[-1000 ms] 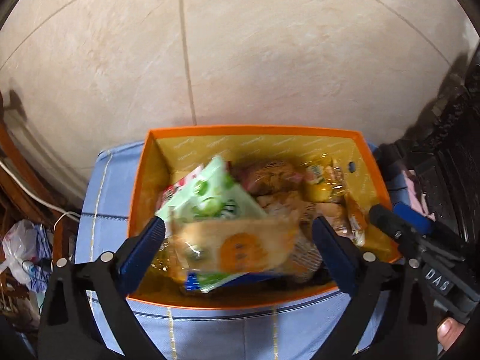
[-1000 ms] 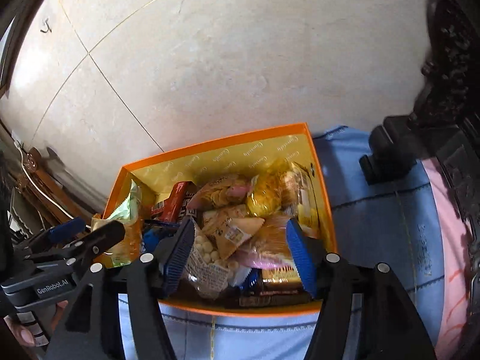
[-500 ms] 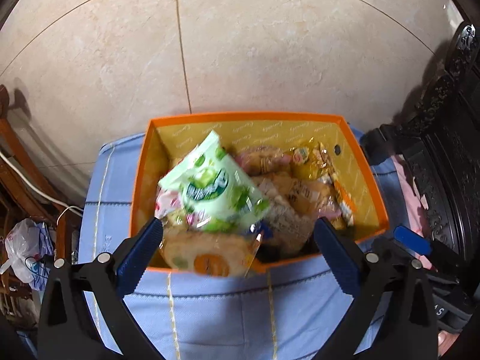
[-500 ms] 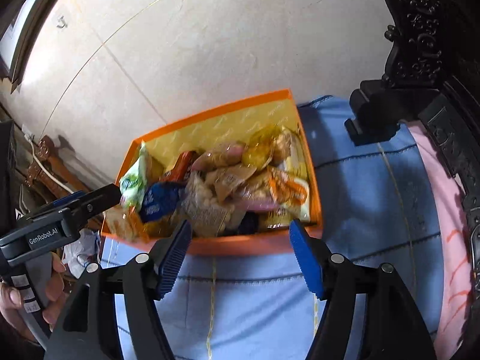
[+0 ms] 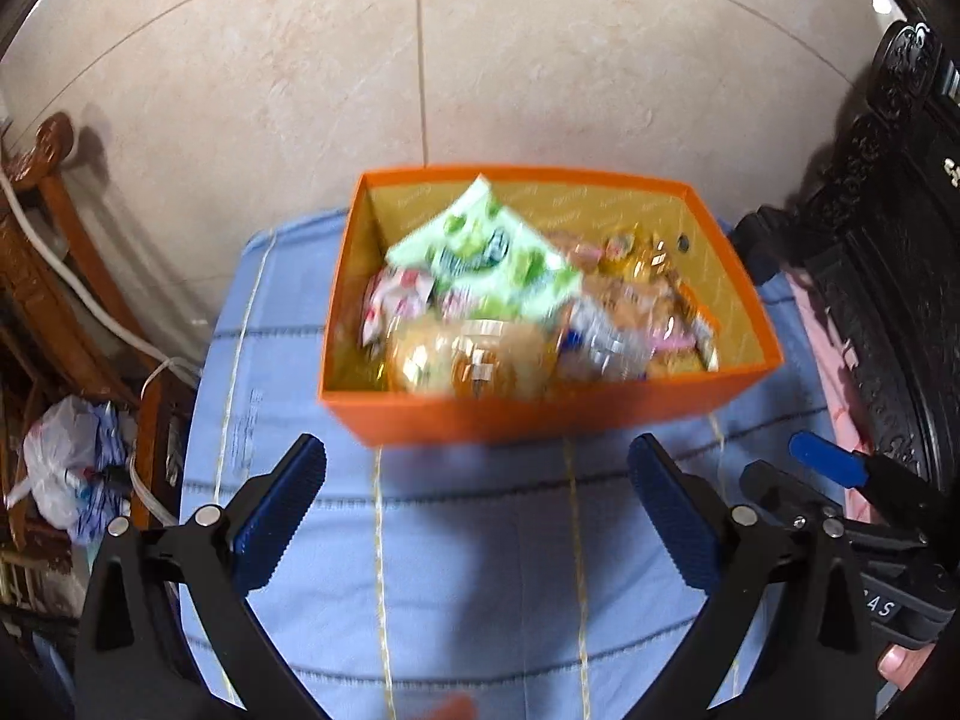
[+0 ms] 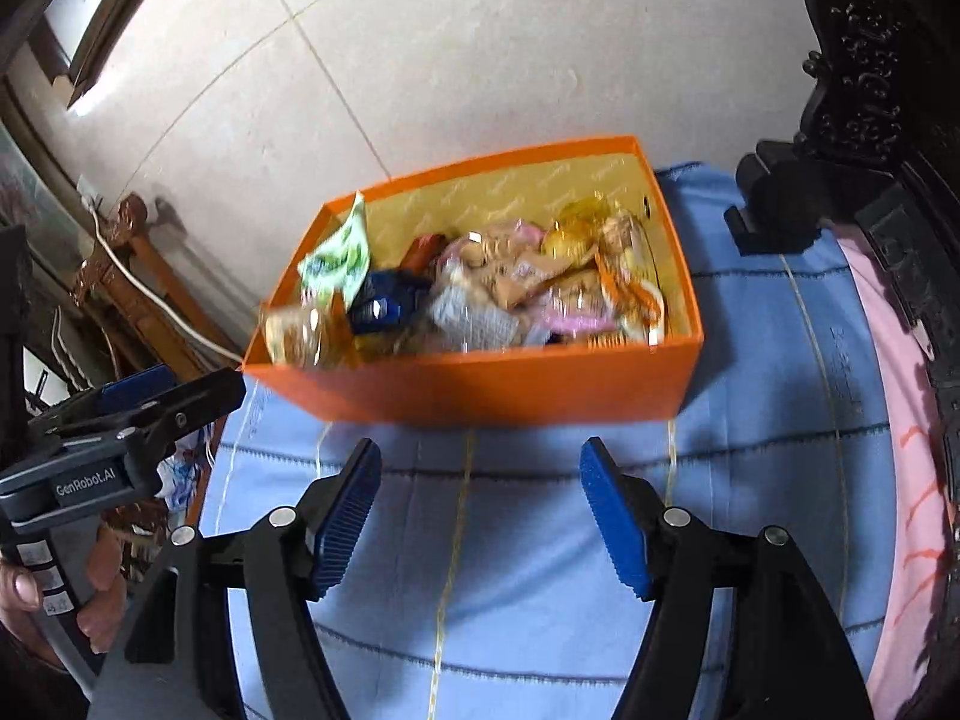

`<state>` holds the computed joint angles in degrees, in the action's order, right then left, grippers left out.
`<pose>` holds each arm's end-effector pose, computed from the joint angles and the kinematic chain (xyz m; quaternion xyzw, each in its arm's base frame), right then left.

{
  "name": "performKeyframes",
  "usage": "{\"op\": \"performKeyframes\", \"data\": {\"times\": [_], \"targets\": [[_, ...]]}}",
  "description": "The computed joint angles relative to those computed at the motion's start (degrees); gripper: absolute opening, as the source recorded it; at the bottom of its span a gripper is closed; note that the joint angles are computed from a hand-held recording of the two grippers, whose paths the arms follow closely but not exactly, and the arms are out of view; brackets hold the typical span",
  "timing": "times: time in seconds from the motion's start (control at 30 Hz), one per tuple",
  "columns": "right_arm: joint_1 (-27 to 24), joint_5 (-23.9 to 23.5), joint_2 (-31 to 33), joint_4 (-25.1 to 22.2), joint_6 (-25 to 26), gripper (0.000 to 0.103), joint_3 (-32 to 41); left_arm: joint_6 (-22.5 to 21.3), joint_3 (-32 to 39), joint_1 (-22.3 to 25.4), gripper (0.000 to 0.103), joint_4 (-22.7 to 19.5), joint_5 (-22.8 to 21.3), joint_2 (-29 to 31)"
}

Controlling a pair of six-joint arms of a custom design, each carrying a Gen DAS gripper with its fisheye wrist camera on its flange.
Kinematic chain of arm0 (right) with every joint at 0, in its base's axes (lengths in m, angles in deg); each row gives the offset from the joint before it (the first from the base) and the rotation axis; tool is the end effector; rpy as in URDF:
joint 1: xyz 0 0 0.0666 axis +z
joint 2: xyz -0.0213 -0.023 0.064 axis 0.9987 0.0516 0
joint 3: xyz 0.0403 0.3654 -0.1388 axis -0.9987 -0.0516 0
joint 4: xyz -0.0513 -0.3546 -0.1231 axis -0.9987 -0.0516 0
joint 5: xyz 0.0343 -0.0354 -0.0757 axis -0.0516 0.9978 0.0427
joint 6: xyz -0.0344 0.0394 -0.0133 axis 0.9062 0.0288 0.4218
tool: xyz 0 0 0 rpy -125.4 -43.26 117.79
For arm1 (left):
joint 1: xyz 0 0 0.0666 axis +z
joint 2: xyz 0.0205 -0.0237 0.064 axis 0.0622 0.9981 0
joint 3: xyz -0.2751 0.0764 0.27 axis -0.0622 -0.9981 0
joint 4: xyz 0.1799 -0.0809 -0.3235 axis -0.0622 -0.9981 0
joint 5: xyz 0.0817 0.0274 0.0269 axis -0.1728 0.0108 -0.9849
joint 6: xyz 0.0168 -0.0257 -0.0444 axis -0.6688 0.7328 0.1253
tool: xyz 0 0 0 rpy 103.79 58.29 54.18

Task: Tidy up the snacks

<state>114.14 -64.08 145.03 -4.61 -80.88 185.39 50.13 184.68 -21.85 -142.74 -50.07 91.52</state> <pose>0.5767 0.2939 0.4943 0.0640 0.9559 0.1399 0.2502 0.6043 -0.2831 0.5104 0.0957 0.9587 -0.0332 0.2657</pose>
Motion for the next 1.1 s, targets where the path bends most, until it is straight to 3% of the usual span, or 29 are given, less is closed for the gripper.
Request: {"op": "performKeyframes", "data": {"times": [0.1,0.3,0.6,1.1], "targets": [[0.7,0.1,-2.6,1.0,-1.0,0.069,-4.4,1.1,-15.2,-0.2,0.099,6.7,-0.8,-8.1],[1.7,1.3,-5.5,1.5,-1.3,0.069,-7.8,4.1,-26.3,-0.1,0.099,10.2,0.3,-14.8],[3.0,5.3,-5.9,0.2,-0.5,0.07,-4.9,5.0,-30.0,-1.3,0.099,11.1,0.1,-18.7],[3.5,5.9,-5.6,-1.0,0.2,0.07,-3.0,4.6,-29.6,-2.0,0.099,11.3,-0.1,-19.7]]}}
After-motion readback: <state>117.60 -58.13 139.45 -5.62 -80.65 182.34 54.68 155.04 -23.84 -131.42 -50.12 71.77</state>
